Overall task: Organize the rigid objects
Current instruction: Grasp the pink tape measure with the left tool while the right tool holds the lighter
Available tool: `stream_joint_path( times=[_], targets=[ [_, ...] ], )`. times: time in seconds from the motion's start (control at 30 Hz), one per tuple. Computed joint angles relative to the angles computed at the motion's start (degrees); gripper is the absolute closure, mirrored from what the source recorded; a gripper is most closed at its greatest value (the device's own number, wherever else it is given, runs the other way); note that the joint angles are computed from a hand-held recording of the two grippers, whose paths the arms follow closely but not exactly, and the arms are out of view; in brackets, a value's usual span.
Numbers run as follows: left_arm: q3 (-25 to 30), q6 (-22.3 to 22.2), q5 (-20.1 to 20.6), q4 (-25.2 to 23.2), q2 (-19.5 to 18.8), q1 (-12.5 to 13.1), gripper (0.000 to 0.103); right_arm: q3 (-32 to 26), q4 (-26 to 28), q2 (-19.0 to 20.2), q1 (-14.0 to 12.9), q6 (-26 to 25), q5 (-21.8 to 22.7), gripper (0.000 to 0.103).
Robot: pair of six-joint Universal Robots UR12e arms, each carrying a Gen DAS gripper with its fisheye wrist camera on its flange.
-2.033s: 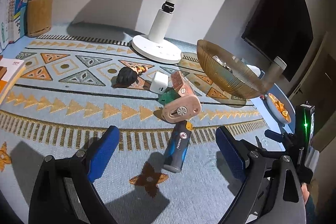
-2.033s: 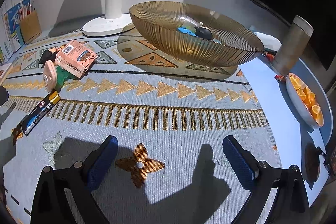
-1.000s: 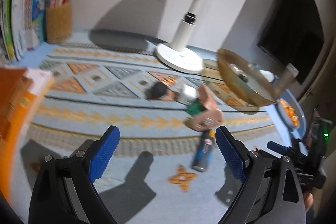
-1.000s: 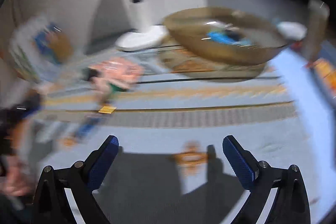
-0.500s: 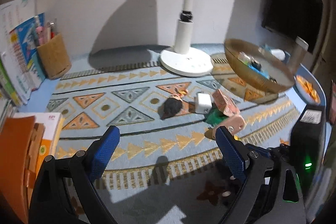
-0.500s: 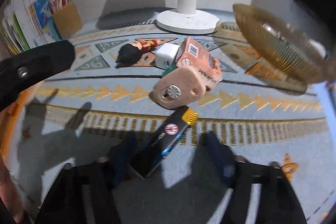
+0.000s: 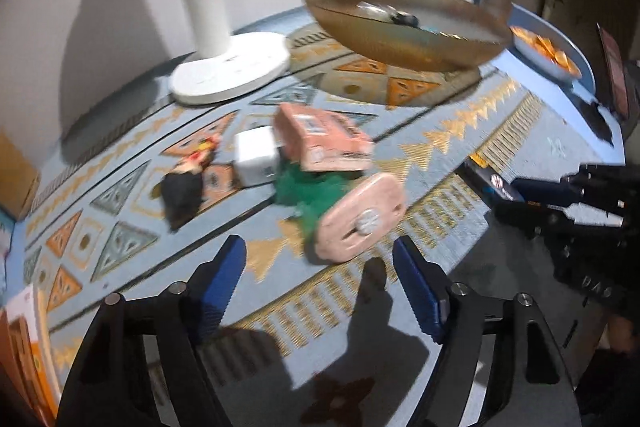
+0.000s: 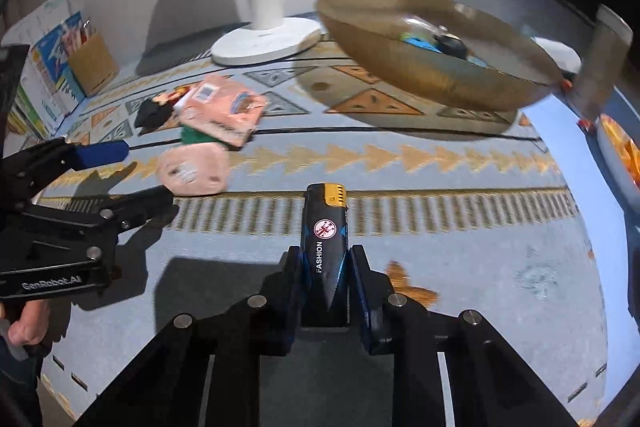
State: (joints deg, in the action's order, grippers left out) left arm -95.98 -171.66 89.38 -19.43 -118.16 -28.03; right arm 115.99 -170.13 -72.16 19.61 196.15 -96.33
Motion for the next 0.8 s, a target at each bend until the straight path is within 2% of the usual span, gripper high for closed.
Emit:
stream_joint_path(
  times=[0.07,0.13,0.2,0.3,0.37,0.4,0.5,0.57,0.6,0.67,0.73,0.77,0.8],
  targets=[
    [1.24,0.42,0.45,-1.74,-0.78,-0.41,0.029,0.60,-1.27,-0.17,-0.74,-0.09,1.93,0.080],
    [1.97,-0.62,-1.45,-3.30,-1.12,-0.21,0.036,0.80,-1.99,-0.13,-0.93,-0.22,2.50,0.080],
    [1.12,-1.31,-9.18,-3.22,-0.48,0.94,0.038,0.96,-2.51,-0.08,-0.68,-1.04,2.06,0.080],
    [0.52,-0.23,-17.51,-4.84,0.21,1.88,0.038,1.16,-3.14,0.01,-0.86,-1.78,2.53,0.080],
    [0.76,0.55,-21.76,-7.72,0.43,2.31,0.038,1.50,-3.48,-0.23,-1.53,-1.49,3.72,0.080],
    [0.79,0.06,-21.87,-8.02,0.46,2.29,0.038,1.69,-3.59,-0.38,-1.88,-1.43,4.04,0.080],
    [1.39,-2.08,-15.49,-6.60,-0.01,1.31,0.038,1.91,-3.07,-0.67,-2.44,-2.49,4.57,0.080],
    [2.73,-3.23,-13.84,-8.43,-0.82,1.01,0.038,2.21,-3.32,-0.88,-2.93,-2.54,6.05,0.077],
    [2.92,-3.18,-13.28,-7.84,-1.06,0.93,0.038,2.30,-3.53,-0.88,-3.02,-2.66,6.48,0.076],
    [3.64,-3.01,-12.35,-7.82,-1.55,0.35,0.039,2.49,-4.27,-0.78,-3.03,-3.26,7.16,0.066],
    [4.33,-2.69,-9.67,-7.57,-2.02,-0.51,0.046,2.36,-4.82,-0.49,-2.71,-4.04,7.16,0.059],
    [4.57,-2.30,-7.31,-7.09,-2.26,-1.19,0.058,2.09,-4.67,-0.29,-2.28,-4.49,5.99,0.059],
    [4.74,-2.00,-5.29,-6.66,-2.45,-1.66,0.065,1.60,-4.07,-0.02,-1.66,-5.13,4.16,0.059]
  ],
)
